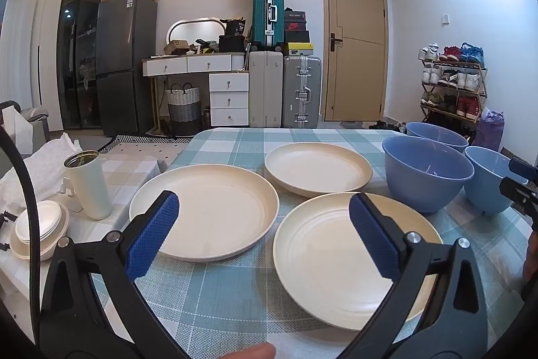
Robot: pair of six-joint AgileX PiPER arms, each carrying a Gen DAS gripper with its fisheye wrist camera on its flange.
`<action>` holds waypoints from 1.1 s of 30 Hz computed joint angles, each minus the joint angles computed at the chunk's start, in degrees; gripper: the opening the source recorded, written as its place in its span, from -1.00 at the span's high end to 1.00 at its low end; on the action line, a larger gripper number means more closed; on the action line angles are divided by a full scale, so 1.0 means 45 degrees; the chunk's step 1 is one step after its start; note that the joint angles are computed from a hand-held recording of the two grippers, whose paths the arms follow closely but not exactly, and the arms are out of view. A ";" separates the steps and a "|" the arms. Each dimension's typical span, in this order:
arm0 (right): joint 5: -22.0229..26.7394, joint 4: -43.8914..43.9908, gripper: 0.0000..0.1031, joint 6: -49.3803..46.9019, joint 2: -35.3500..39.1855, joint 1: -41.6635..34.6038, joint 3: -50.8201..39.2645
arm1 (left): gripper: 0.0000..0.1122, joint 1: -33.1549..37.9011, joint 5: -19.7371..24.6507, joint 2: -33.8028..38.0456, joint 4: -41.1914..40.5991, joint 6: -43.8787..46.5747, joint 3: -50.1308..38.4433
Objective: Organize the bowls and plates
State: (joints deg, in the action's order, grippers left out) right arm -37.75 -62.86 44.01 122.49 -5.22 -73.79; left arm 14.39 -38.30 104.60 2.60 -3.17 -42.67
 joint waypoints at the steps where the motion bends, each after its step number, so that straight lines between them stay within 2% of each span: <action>1: 0.0026 -0.0042 -0.99 0.0021 -0.0003 0.0002 -0.0010 | -0.79 0.0001 -0.0013 0.0004 -0.0008 0.0020 0.0000; 33: 0.0010 -0.0011 -0.99 0.0022 0.0007 0.0010 -0.0012 | -0.79 -0.0019 -0.0025 -0.0001 -0.0096 0.0166 0.0011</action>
